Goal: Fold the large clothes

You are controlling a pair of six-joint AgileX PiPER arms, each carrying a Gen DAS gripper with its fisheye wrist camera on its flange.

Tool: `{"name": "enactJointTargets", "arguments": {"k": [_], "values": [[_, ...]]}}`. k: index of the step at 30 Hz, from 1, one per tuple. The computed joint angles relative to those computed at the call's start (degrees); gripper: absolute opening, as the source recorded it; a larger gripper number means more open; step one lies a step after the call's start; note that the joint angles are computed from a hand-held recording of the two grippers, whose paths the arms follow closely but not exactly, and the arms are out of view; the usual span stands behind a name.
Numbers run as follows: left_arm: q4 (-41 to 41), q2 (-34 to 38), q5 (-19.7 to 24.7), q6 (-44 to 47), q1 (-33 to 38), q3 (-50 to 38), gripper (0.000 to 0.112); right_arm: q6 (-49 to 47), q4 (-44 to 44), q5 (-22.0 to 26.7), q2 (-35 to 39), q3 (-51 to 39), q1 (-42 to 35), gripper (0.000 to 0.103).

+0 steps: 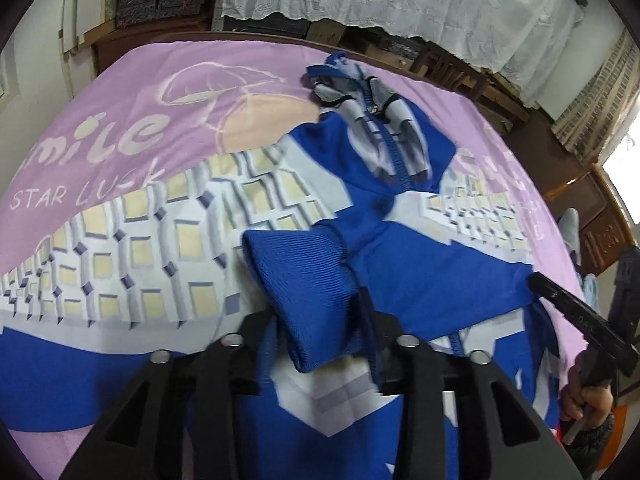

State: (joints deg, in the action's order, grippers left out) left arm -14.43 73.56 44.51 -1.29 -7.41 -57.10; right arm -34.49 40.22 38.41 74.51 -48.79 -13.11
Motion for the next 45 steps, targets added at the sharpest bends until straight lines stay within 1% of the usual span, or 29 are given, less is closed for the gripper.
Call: {"name": "enactJointTargets", "arguments": {"k": [4, 6, 9, 12, 14, 16, 18, 20, 24, 26, 27, 28, 29, 31, 33, 35, 36, 37, 38, 39, 42, 44, 45], "values": [[2.64, -2.96, -0.61, -2.86, 0.46, 1.50, 0.044, 1.06, -1.73, -1.51, 0.02, 0.27, 1.02, 0.011], [4.86, -6.10, -1.21, -5.03, 1.22, 2.73, 0.044, 0.41, -0.90, -1.14, 0.06, 0.30, 0.62, 0.011], [5.48, -8.92, -0.65, -5.90, 2.51, 3.02, 0.044, -1.26, 1.58, 0.12, 0.17, 0.27, -0.72, 0.011], [4.26, -9.99, 0.06, -4.10, 2.73, 2.10, 0.044, -1.91, 2.83, 0.62, -1.16, 0.87, -1.77, 0.012], [4.96, -9.04, 0.63, -4.48, 0.41, 0.31, 0.044, -2.59, 4.89, 1.00, -2.65, 1.07, -2.61, 0.016], [7.30, -6.98, 0.50, -7.15, -3.97, -1.76, 0.044, -2.90, 5.66, 1.74, -3.11, -0.05, -2.44, 0.016], [9.30, -4.99, -0.24, -8.83, -7.69, -3.01, 0.044, 0.16, 2.54, 1.62, -2.33, -2.99, 0.53, 0.016], [11.47, -2.36, -1.24, -10.69, -10.86, -3.80, 0.044, 5.02, -2.29, 1.08, 0.19, -6.84, 4.32, 0.016], [11.27, 3.49, -1.21, -10.83, -11.95, -4.24, 0.044, 8.39, -4.78, 0.89, 6.66, -11.45, 6.88, 0.016], [13.33, 4.53, -1.77, -12.07, -12.19, -3.83, 0.045, 8.40, -3.67, 1.54, 9.44, -12.04, 5.87, 0.016], [12.36, 4.53, -2.00, -10.98, -11.89, -3.77, 0.048, 8.67, -3.52, 2.69, 11.33, -12.50, 4.85, 0.014], [10.28, 4.58, -2.41, -9.08, -11.24, -3.56, 0.054, 6.64, -1.07, 3.97, 12.35, -12.75, 3.35, 0.013], [10.26, 4.66, -2.82, -8.97, -11.52, -3.35, 0.057, 4.20, 1.79, 5.68, 13.03, -13.09, 1.70, 0.013], [14.01, 4.61, -2.93, -11.84, -13.28, -3.17, 0.058, 1.10, 7.13, 9.09, 14.82, -13.60, -1.39, 0.013], [15.40, 4.26, -2.93, -13.08, -13.82, -2.91, 0.060, -0.01, 9.41, 10.61, 15.13, -13.41, -2.99, 0.013], [14.01, 3.41, -2.55, -12.56, -12.72, -2.71, 0.060, -1.66, 11.47, 9.48, 12.70, -11.37, -4.13, 0.021], [12.36, 2.50, -2.30, -11.90, -11.45, -2.37, 0.060, -2.46, 12.23, 8.81, 11.06, -10.19, -4.28, 0.028], [11.43, 1.65, -2.02, -11.84, -10.76, -2.21, 0.061, -4.00, 13.75, 8.46, 9.24, -8.81, -4.59, 0.032], [10.31, 0.41, -1.78, -11.46, -9.75, -1.65, 0.062, -5.75, 15.40, 8.84, 7.84, -7.87, -5.17, 0.034], [9.62, -1.00, -1.50, -11.30, -8.86, -0.96, 0.063, -7.58, 17.07, 9.72, 6.18, -6.65, -5.83, 0.038], [10.74, -7.08, 0.29, -12.82, -5.97, 2.16, 0.064, -9.21, 16.95, 10.26, 3.24, -4.66, -5.75, 0.044], [8.49, -11.91, 2.69, -10.68, -0.86, 4.42, 0.064, -9.14, 16.45, 10.47, 3.09, -4.38, -5.77, 0.046], [6.72, -14.27, 4.21, -8.98, 2.48, 5.39, 0.064, -9.15, 16.94, 11.55, 3.78, -4.82, -6.48, 0.047]]}}
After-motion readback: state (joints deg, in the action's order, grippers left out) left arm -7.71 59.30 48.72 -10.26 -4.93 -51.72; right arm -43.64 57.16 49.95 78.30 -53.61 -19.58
